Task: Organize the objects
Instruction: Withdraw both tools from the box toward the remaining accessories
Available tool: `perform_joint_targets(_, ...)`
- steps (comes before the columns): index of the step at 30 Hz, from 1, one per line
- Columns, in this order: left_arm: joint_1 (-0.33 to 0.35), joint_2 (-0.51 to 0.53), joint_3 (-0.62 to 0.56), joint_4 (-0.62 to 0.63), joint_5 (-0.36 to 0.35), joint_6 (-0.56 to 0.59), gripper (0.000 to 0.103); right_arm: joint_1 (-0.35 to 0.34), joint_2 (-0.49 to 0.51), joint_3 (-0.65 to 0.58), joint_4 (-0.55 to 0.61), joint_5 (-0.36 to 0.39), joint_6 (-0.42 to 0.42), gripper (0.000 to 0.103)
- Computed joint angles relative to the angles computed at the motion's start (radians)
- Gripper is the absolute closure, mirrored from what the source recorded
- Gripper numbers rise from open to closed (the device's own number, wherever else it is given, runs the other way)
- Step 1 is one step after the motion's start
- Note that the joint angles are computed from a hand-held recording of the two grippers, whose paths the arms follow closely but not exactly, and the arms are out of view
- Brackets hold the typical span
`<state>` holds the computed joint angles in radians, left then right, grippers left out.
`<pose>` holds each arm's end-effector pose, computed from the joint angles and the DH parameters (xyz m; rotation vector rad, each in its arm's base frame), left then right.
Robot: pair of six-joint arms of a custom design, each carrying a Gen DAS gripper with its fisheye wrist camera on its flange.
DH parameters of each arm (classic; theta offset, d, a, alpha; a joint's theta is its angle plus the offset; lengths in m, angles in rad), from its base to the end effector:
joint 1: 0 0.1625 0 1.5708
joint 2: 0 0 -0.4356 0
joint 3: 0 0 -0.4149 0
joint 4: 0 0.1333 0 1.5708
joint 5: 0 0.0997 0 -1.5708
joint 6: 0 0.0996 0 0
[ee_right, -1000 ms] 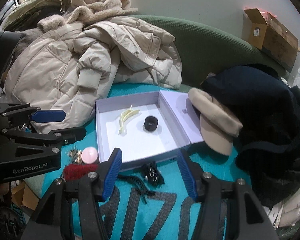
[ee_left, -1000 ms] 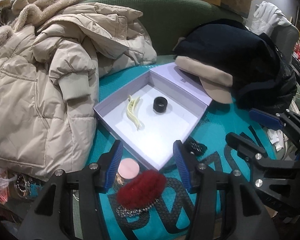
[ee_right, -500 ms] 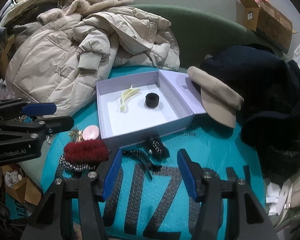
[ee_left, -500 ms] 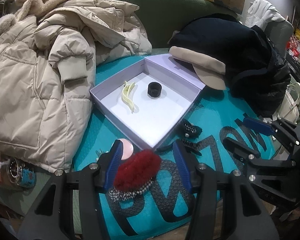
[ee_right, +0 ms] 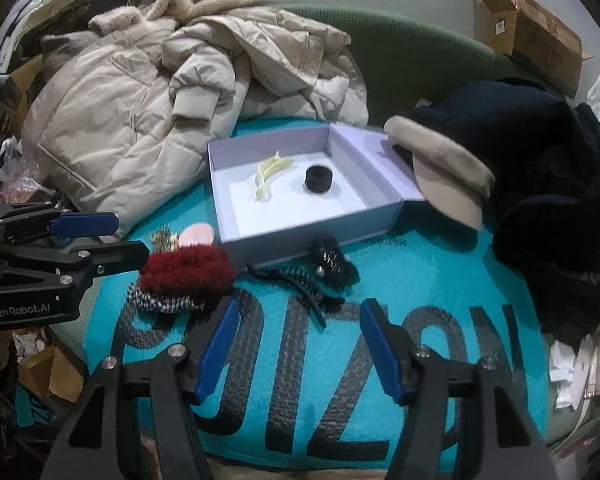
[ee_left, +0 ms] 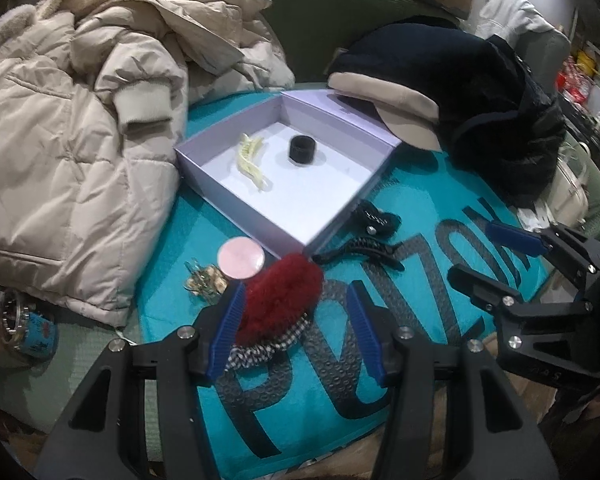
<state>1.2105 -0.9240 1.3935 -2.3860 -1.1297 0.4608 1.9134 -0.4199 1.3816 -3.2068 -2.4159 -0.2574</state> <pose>-0.1023 -0.7702 0.2714 0.9638 2.4743 -0.4328 0.3088 -0.6907 0.0104 0.3195 -2.2085 0.8142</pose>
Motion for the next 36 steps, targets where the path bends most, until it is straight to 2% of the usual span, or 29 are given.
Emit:
perform_joint_targets(6,0.039,0.000,0.021,-0.016,-0.032,0.001,0.052,-0.016,0.018,0.013,0.018,0.019,0.032,0.040)
perform_joint_targets(10,0.073,0.009,0.037,-0.085,-0.045,0.037,0.051,-0.029,0.024,0.026,0.006,0.049,0.049,0.040)
perform_joint_targets(19,0.141,0.071,-0.049,-0.014,-0.106,0.005,0.052,-0.066,0.043,0.008,0.034,0.084,0.076,0.040)
perform_joint_targets(24,0.146,0.118,-0.106,0.014,-0.105,-0.008,0.052,-0.083,0.050,-0.005,0.017,0.083,0.066,0.040)
perform_joint_targets(28,0.136,0.140,-0.126,-0.007,-0.104,0.047,0.052,-0.104,0.039,-0.007,0.010,0.122,0.078,0.040)
perform_joint_targets(33,0.126,0.169,-0.163,-0.014,-0.108,0.088,0.050,-0.121,0.047,-0.045,0.041,0.124,0.070,0.040)
perform_joint_targets(36,0.126,0.195,-0.206,0.031,-0.118,0.088,0.048,-0.133,0.056,-0.072,0.065,0.135,0.057,0.040)
